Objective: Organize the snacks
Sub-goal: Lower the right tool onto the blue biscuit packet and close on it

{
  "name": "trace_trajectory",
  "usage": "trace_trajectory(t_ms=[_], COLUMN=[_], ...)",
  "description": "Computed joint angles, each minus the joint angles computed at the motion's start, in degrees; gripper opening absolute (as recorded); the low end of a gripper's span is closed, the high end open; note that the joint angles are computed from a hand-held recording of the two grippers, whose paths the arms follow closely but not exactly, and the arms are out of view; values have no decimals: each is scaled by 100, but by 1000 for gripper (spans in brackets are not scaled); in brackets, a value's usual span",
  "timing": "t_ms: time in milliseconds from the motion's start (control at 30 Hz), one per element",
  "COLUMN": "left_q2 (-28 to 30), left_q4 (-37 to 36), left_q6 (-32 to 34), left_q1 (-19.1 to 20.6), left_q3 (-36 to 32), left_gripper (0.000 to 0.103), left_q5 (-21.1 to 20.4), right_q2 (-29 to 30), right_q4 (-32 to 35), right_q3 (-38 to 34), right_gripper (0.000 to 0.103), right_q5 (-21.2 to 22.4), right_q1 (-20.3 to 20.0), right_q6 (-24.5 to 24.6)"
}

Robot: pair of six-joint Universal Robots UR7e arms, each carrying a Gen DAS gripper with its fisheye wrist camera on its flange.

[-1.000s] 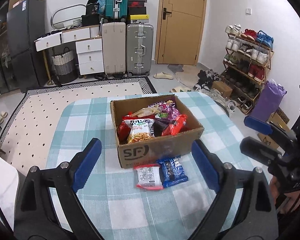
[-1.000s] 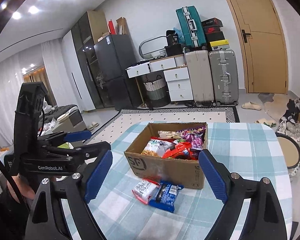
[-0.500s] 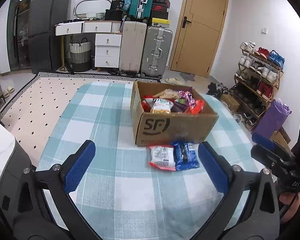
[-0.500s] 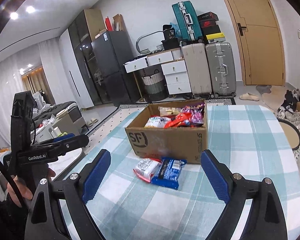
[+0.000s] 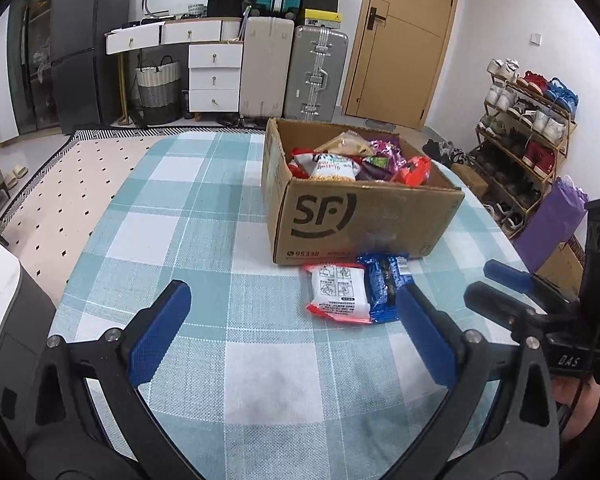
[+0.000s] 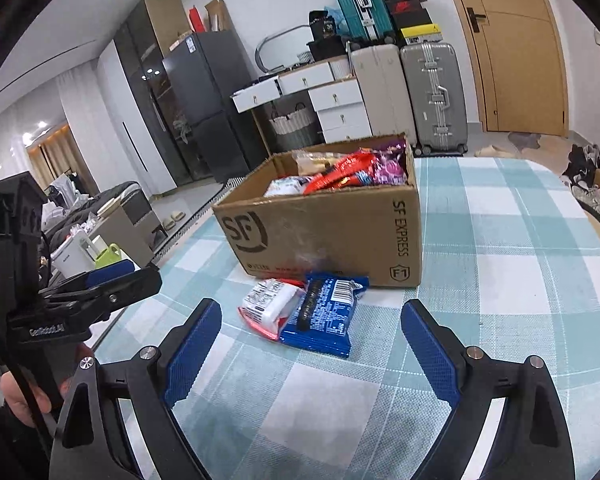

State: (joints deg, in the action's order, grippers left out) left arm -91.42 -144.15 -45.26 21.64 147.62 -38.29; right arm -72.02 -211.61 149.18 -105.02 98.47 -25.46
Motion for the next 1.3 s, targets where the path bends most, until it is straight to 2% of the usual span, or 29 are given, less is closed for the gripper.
trace_trajectory(t_ms=[233,300,433,633,833,900,1067,1200,1300], left_q2=[521,646,948,1199,1272,1236,1101,1025,960], left_q4=[-730,-866,-1278,-1645,-1739,-1731,-1585,-1522,-1370], left_q6=[434,532,778,982,1026,1044,946,863,787], left_q1=[429,544,782,979,1050,1063,1026,999,957], left_q3=[1,-12,-52,-57,-51,-37,6,27,27], left_gripper=[102,103,103,102,102,102,102,102,102], left_q5=[-94,-132,-243,-336,-407,-420,-391,-357,-343], right_q2=[342,479,725,1008,1247,1365,1576,1576,1461], right_q4=[492,628,842,1006,1011,971,804,734,783], right_q3=[-389,-531,-786,-1069,-1286,-1377,-1451,-1396,-1325], right_gripper=[93,88,87,86,80,73,63,50,45], right_q5=[27,-43,-129,-249,-499,-686,-968,-929,-872], right_q1=[-248,-280,-310,-308,-242,-168,-49,-85,-120], right_q6=[-28,7,25,62,108,83,19,-4,-11])
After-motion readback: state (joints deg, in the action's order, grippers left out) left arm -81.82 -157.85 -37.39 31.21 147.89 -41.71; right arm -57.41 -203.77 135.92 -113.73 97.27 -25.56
